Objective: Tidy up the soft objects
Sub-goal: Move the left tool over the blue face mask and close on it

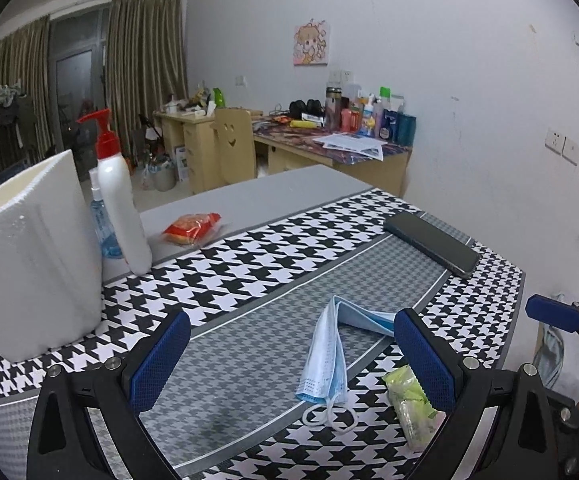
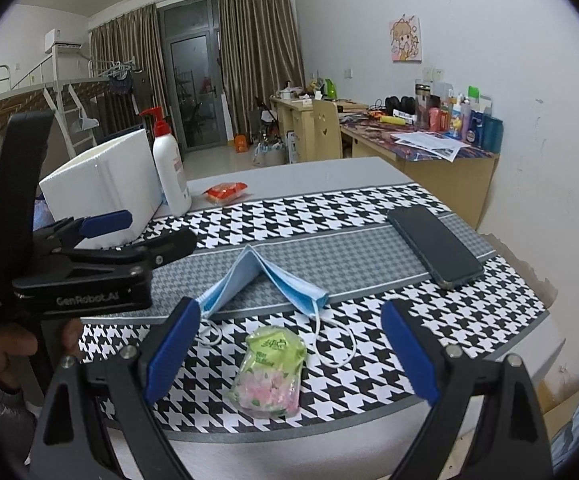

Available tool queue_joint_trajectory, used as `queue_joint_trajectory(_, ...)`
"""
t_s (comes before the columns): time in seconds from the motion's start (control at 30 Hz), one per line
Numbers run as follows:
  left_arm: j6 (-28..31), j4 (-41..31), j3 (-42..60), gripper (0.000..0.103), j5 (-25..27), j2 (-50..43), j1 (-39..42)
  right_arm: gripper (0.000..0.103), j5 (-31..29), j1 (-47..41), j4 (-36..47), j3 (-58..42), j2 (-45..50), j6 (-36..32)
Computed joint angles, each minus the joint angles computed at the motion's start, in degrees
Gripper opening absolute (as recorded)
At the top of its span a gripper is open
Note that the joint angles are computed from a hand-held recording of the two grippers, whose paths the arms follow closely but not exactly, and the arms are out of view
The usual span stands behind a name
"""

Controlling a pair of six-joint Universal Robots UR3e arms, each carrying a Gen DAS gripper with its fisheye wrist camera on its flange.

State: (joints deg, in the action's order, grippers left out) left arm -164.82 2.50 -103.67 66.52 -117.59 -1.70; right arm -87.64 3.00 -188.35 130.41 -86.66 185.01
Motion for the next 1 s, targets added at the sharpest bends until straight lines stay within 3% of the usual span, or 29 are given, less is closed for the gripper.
queue_joint_trajectory(0.6,0.70,-3.71,7.81,0.101,1.75,-7.32,-2.92,0.094,2.68,-1.69,0.00,1.71,1.16,-1.84)
queue_joint_trajectory(0.77,1.59,-6.06,10.11,0.095,1.57,-9.30,-3.48,0.094,3.14,-1.78,0.41,1.69,2.07,-2.33)
queue_joint_trajectory(1.0,1.80,-12.63,16.43,0.077,2.58,-12.77,-4.94,0.094,4.65,-2.50,-0.04,2.50,3.62,-2.59)
